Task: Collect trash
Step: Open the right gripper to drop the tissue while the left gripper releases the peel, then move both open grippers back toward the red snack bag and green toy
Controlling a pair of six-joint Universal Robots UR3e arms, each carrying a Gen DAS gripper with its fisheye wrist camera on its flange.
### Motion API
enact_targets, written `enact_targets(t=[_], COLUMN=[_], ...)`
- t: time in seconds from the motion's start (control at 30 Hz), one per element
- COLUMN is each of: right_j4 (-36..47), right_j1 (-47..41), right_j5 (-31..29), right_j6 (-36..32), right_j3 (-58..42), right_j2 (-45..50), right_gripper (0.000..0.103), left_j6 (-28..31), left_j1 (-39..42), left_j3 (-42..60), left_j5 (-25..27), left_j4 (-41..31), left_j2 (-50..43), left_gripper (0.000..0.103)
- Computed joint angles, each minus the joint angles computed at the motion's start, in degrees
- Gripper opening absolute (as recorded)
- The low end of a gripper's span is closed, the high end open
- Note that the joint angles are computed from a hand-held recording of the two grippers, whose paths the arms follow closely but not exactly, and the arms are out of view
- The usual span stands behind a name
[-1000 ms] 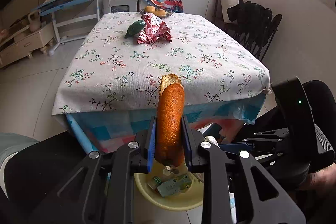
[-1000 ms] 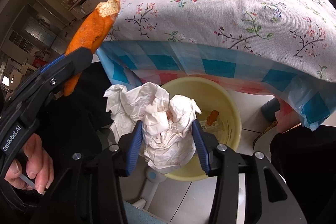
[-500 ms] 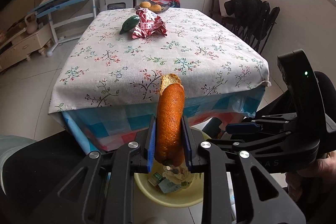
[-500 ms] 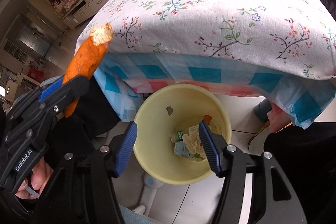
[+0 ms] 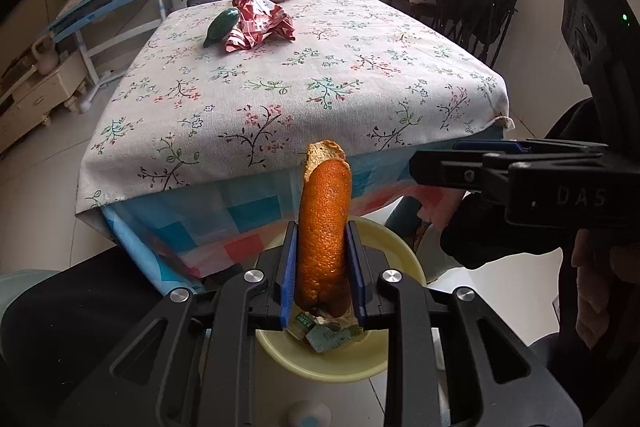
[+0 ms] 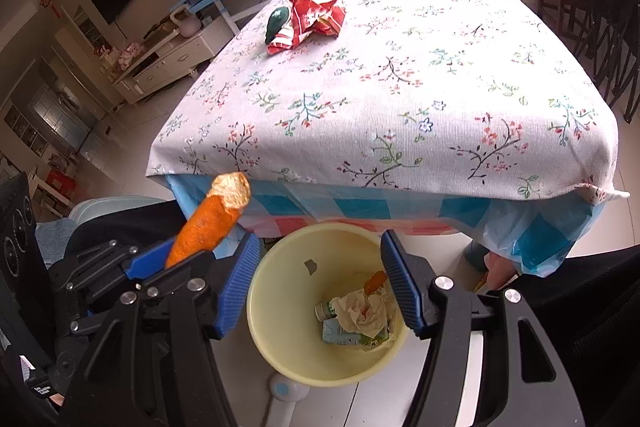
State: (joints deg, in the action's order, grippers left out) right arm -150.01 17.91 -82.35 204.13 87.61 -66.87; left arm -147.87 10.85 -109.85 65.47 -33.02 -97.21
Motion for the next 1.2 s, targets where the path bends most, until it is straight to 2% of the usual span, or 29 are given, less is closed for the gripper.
enact_targets(t=[0.33,0.47,0.53,0.67,0.77,0.9,1.03,1.2], right_j4=[-4.1,-5.0,-5.5,-6.1,-6.2,-4.0,0.0,7.5], right_j1=[-0.9,-1.2,-1.5,-2.4,-3.0,-3.8,-4.7,-5.9], right_j5=[-0.8,-0.7,-0.5,0.4,0.8,1.2,1.6,2.6], right_j6=[1.5,2.0,2.2,2.8,2.8,1.5,-0.4,-0.8], right_j3=[2.1,3.3,3.8,4.0,2.8,-3.0,-12.8,-30.1], right_j2=[-1.4,-2.2,-2.6,-2.7,-2.2,0.7,5.9,15.9], right_gripper=[0.064,0.064,0.065,0.065,0.066,0.067,0.067,0.067], left_j6=[3.0,3.2,3.1,2.3,-0.6,-6.8,-11.7,-14.5], left_j1=[-3.1,-3.7,-3.6,-1.9,1.0,4.0,4.6,3.8], left_j3=[2.3,2.0,1.9,1.3,-0.7,-0.9,5.4,14.7], left_j5=[3.8,4.6,4.5,2.1,-1.9,-4.3,-3.8,-2.8], left_j4=[-5.1,-4.7,-4.7,-3.9,1.0,8.4,9.0,9.4], left_j2=[-2.2,-2.2,-2.1,-1.1,0.5,-0.1,-4.8,-11.7], left_gripper=[0.024,0.042,0.044,0.045,0.045,0.053,0.053,0.057])
